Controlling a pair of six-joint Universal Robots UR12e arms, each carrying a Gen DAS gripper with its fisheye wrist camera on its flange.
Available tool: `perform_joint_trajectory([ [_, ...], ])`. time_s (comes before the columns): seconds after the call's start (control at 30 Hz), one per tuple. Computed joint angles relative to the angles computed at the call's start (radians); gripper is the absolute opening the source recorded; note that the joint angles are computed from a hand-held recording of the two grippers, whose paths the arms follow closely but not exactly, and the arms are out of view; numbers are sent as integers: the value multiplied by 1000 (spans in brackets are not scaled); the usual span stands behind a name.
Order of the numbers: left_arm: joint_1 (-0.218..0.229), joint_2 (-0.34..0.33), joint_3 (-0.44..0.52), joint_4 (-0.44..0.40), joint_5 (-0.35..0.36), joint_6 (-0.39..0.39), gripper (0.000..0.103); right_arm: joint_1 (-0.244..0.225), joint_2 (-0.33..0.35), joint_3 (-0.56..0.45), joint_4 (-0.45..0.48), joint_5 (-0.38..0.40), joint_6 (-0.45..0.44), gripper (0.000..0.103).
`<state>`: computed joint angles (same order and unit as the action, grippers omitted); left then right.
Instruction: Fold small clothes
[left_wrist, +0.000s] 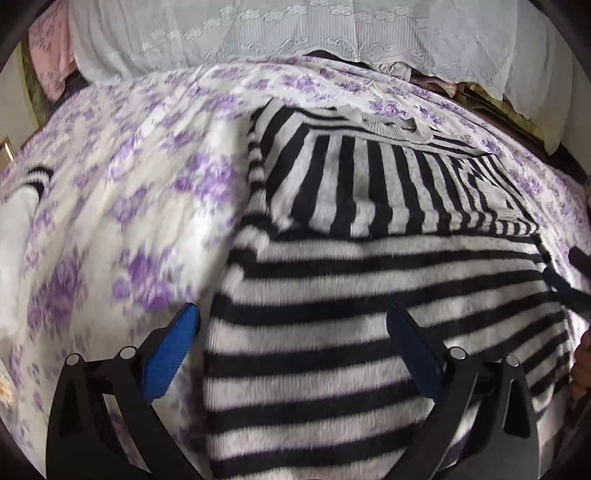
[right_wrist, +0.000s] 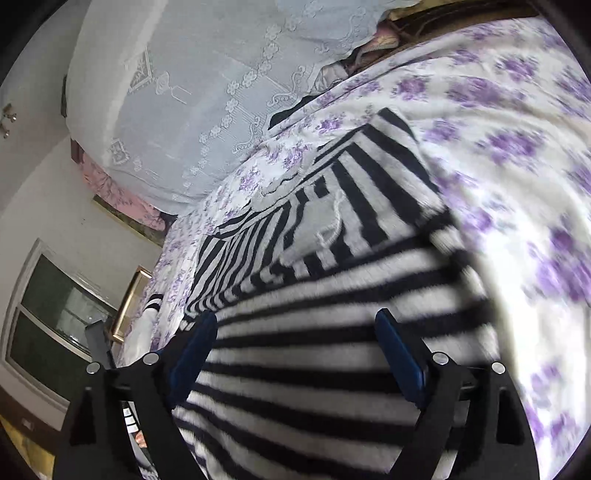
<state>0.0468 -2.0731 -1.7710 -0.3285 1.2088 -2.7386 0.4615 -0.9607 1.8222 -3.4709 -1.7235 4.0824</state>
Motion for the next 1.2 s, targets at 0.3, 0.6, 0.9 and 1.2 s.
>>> perform_joint_trajectory([
  [0.3,6,45,-98,3,29,159,98,71,7,-71,235,1,-205,94],
  [0.6,118,89,-126,-81,-201,145,98,84,-12,-16,128,-78,-158,99],
  [0.9,153,65,-54,-336,-331,186,98,40,-18,110,-126,-38,22,99],
  [1.2,133,62,-25,-506,-336,327,98,35,-29,93,-27,-16,-41,100],
])
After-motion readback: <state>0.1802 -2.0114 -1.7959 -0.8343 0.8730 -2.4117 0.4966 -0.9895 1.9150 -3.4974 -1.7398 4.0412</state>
